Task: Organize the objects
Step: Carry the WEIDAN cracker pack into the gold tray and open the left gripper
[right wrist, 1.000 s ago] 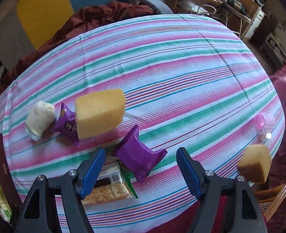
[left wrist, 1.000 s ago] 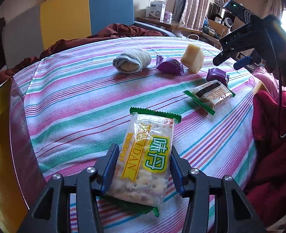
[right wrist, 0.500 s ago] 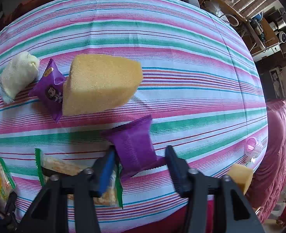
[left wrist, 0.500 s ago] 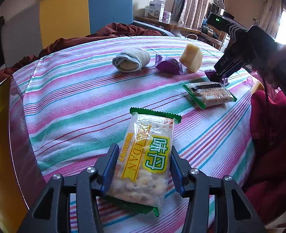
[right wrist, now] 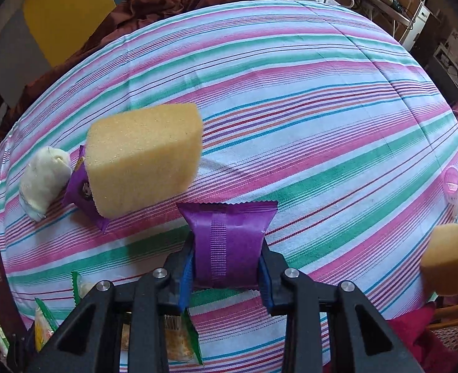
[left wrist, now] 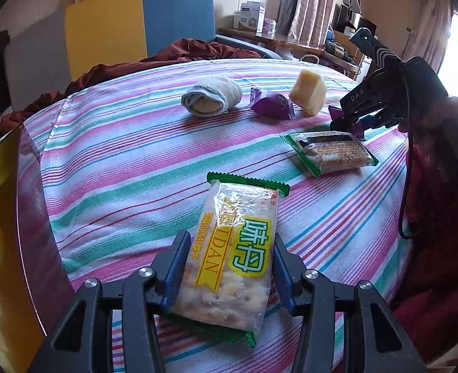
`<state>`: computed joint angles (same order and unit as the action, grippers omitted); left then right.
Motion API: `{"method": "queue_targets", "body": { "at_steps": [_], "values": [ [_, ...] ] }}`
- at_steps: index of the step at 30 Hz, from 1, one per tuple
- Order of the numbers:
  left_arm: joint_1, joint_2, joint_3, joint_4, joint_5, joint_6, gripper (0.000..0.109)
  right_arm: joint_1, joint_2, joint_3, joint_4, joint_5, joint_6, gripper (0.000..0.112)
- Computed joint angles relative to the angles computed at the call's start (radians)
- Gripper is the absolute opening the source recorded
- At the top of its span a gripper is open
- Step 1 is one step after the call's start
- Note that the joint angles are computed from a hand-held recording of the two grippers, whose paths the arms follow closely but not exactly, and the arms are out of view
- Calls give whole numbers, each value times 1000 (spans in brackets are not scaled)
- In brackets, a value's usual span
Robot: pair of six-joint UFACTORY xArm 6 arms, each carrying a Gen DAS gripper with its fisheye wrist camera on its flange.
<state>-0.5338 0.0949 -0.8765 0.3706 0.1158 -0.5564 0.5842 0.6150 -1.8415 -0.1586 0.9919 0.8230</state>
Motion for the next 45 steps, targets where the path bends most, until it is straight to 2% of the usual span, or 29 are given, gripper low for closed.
{"method": "queue_targets", "body": {
  "at_steps": [3, 8, 12, 17, 19, 27, 30, 33, 38, 45],
  "values": [
    [1, -3, -4, 29, 14, -36, 50, 1, 3, -5, -10, 7, -5, 34],
    [-9, -43, 6, -39, 66, -32, 49, 1, -4, 5, -18, 3, -9, 34],
    [-13, -91, 27, 7, 79, -80, 49, -2, -14, 20, -21, -5, -12, 34],
    [-8, -178, 45, 121, 122, -190, 49, -3, -25, 36, -26, -11, -14, 34],
    [2, -220, 66, 112, 125, -171, 49, -3, -28, 40, -30, -10, -15, 34],
    [77, -352, 130, 233, 181, -299, 49, -3, -42, 56, -44, -6, -18, 34],
    [110, -394, 162, 234, 187, -317, 49, -3, -46, 60, -51, -3, -19, 34],
    [147, -433, 202, 216, 183, -318, 49, -3, -51, 65, -58, -1, -19, 34],
    [240, -520, 301, 115, 172, -272, 49, -1, -56, 68, -72, 8, -23, 34],
    [429, -667, 436, -110, 184, -137, 49, -1, -63, 71, -90, 21, -30, 35]
  ]
}}
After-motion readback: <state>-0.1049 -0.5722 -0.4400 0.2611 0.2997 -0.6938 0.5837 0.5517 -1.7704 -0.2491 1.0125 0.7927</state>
